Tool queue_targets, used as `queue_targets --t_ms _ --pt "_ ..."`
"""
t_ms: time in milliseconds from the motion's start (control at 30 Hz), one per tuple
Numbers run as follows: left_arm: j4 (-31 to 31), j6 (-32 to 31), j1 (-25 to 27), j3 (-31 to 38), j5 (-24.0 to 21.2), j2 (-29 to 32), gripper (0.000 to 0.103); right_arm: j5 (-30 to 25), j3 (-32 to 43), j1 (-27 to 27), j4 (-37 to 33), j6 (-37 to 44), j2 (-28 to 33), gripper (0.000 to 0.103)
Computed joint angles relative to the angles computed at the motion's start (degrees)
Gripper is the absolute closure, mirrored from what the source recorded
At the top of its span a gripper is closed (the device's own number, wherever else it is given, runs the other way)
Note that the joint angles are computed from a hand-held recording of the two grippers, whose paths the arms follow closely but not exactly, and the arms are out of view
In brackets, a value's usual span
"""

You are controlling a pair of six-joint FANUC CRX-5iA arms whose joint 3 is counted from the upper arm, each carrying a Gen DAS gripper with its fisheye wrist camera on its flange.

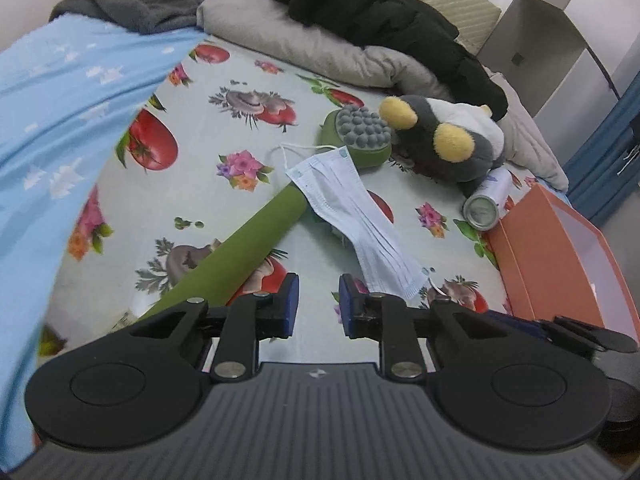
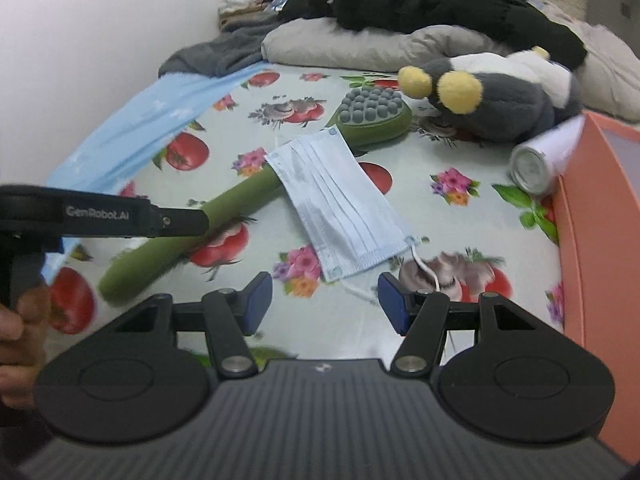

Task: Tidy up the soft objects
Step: 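Grasp the blue face mask with the right gripper while the left gripper approaches the white rope ring, then grasp the white rope ring with the left gripper while the right gripper lifts the face mask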

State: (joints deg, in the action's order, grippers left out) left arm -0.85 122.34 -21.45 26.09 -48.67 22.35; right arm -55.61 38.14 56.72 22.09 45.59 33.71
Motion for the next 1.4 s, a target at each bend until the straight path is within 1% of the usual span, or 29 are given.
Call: queue_targets --t_ms 100,200,333,400,433,467,500,533,567,600,667,733,833,933,1000,1033,1067,1200,1267,1333,1400 --pt "1.39 -1.07 0.54 1.0 0.92 1.94 0.078 -2.35 5.86 -0.88 -1.28 3.95 4.45 0.042" --pt "1.86 -2.31 0.94 2.42 1.44 3.86 0.078 -2.89 10.22 -1.68 -2.26 7.58 8.19 0.042" --pt "2.89 -3.2 1.7 3.15 2.08 5.44 0.078 -6.28 18.19 -2.15 -3.66 13.1 14.02 0.043" --pt "3.12 -3.15 1.98 3.69 1.98 6.14 0.078 -7.95 20.92 -2.05 -2.84 14.1 16.19 0.048" --pt "3.51 -3.37 2.13 3.7 2.24 6.37 0.077 -6.98 20.18 -2.08 -2.32 13.5 15.99 0.052" --pt "4.11 -3.72 2.31 3.54 2.51 6.47 0.077 -7.22 21.0 -2.2 -2.66 13.54 16.4 0.061" --pt "5.27 -4.38 2.57 3.3 2.82 6.63 0.077 -7.79 22.02 -2.3 -2.72 13.5 16.93 0.076" --pt "6.19 -4.78 2.74 2.98 3.34 6.72 0.077 -8.55 22.85 -2.32 -2.25 13.13 17.43 0.084" --pt "7.04 -5.18 2.86 2.41 4.18 6.67 0.077 -10.02 24.77 -2.38 -2.04 12.96 18.42 0.089" --pt "8.04 -6.05 2.98 2.27 4.56 6.9 0.077 -11.84 27.21 -2.56 -2.39 12.8 19.55 0.09" --pt "8.34 -6.34 2.92 2.76 4.56 7.4 0.077 -13.83 30.51 -3.38 -5.06 11.98 20.53 0.091" --pt "8.68 -6.5 2.76 2.77 4.86 7.49 0.077 -13.47 29.82 -3.77 -5.61 9.78 19.78 0.091" --pt "10.09 -7.27 2.68 2.32 5.94 7.54 0.076 -9.67 24.11 -4.05 -5.33 6.53 16.0 0.091" --pt "10.29 -7.15 2.42 3.06 5.97 8.1 0.076 -7.09 20.82 -4.28 -4.53 3.75 13.57 0.091" --pt "10.03 -6.58 2.2 4.08 5.67 8.75 0.07 -5.67 18.53 -4.03 -2.07 2.2 12.3 0.091" --pt "9.98 -6.37 2.1 4.58 5.57 9.08 0.064 -5.17 17.57 -3.92 -0.77 1.49 11.84 0.091" --pt "10.0 -6.29 2.02 5.05 5.61 9.43 0.061 -5.12 17.15 -3.88 0.25 1.02 11.7 0.091" --pt "10.24 -5.04 1.68 7.17 5.5 11.12 0.06 -5.71 15.32 -3.54 4.27 0.55 11.26 0.091" --pt "9.7 -3.07 1.55 8.84 4.57 12.26 0.06 -5.72 13.33 -3.34 5.99 0.25 10.5 0.091" --pt "7.6 -0.21 1.16 11.41 3.04 13.65 0.06 -5.82 11.61 -3.27 6.89 -0.35 9.78 0.091" --pt "3.48 3.03 0.4 15.85 -0.5 15.61 0.06 -5.89 9.68 -3.2 8.05 -1.05 9.02 0.091"
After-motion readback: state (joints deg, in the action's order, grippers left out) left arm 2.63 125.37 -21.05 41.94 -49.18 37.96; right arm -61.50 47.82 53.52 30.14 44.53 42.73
